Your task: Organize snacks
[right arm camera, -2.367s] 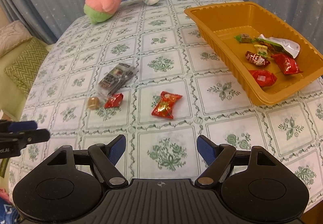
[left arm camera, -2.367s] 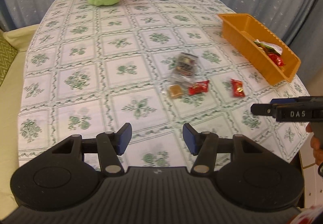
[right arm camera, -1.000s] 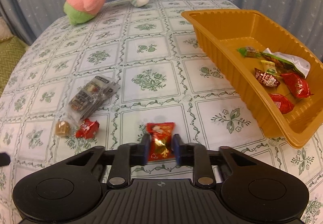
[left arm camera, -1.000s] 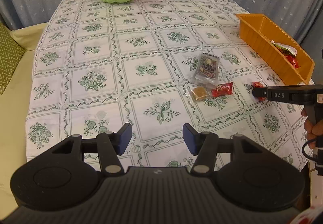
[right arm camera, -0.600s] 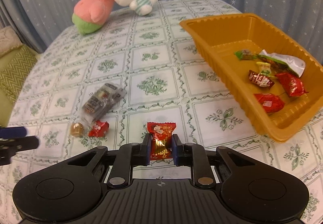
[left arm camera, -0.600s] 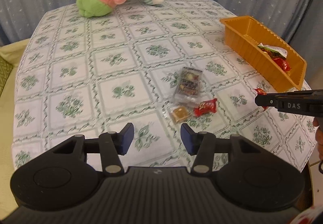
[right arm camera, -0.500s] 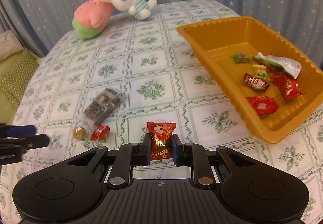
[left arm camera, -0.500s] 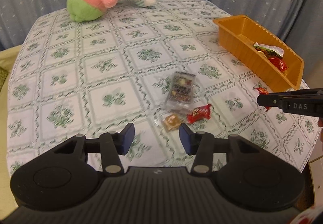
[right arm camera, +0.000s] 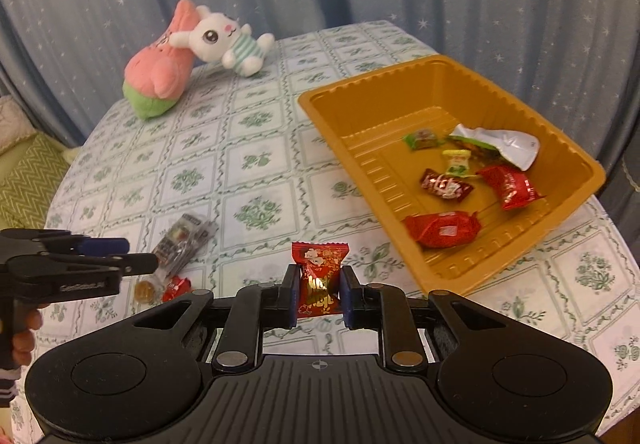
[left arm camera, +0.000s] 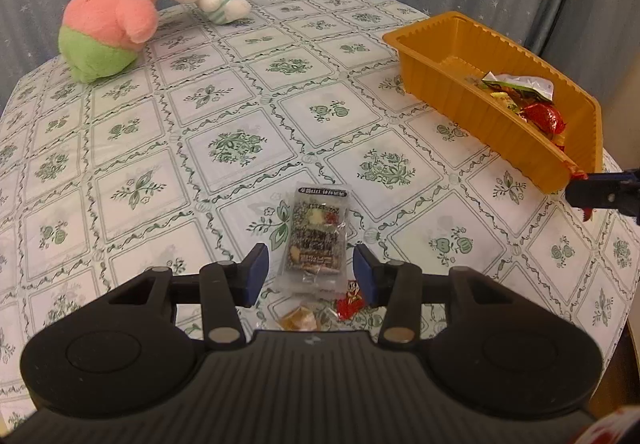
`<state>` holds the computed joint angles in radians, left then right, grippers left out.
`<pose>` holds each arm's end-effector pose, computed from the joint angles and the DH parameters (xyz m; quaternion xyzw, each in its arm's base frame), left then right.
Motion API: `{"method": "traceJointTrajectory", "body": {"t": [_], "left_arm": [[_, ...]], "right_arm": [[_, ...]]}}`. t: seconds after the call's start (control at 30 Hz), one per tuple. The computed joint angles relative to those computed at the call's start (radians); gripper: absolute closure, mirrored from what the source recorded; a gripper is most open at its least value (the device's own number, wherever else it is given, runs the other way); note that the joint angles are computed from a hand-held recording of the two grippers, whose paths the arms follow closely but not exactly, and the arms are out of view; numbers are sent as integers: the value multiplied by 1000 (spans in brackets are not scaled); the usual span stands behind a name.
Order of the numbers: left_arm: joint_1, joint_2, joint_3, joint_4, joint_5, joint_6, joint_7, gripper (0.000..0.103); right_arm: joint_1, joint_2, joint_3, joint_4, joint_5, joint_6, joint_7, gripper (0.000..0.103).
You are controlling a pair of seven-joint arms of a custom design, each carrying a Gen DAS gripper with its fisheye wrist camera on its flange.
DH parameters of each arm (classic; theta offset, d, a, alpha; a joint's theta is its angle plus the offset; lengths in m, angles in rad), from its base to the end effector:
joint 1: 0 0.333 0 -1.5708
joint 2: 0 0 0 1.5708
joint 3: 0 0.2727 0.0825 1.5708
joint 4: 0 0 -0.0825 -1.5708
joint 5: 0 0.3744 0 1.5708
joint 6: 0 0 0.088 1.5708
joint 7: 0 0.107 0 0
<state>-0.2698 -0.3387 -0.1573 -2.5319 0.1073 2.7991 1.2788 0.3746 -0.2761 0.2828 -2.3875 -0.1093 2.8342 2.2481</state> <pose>0.4282 -0.2012 0.4261 -0.5917 0.7481 -0.2442 0.1748 0.3945 0.3181 0.4675 -0.6907 0.6310 -0.1112 0.3352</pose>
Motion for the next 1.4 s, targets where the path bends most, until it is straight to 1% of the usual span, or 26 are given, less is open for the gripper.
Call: {"method": "traceJointTrajectory", "body": {"t": [0.27, 0.53, 0.6, 0.67, 0.77, 0.93, 1.07, 1.27, 1.4], "left_arm": [[16, 84, -16, 68, 25, -15, 5, 60], [35, 136, -26, 106, 53, -31, 10, 61], [38, 147, -29, 115, 59, -40, 12, 64], [39, 154, -30, 118, 57, -41, 13, 66], [47, 154, -39, 113, 85, -29, -9, 67], [51, 134, -39, 92, 102, -19, -33, 68], [57, 89, -36, 64, 113, -12, -61, 69], [36, -11, -14, 18, 70, -9, -73, 69], [15, -73, -9, 2, 38, -33, -86, 69]], "right_arm": [[0, -10, -11, -2, 17, -1, -23, 82], [-1, -5, -15, 5, 28, -5, -39, 82], [0, -3, -16, 6, 31, -8, -42, 82], [0, -3, -16, 5, 33, -8, -43, 82], [3, -3, -16, 4, 37, -8, -47, 82], [9, -2, -19, -1, 47, -2, -59, 82], [14, -1, -21, -3, 57, 4, -70, 82], [28, -4, -29, -11, 87, 23, -106, 82], [40, -10, -42, -21, 121, 40, -148, 82]]}}
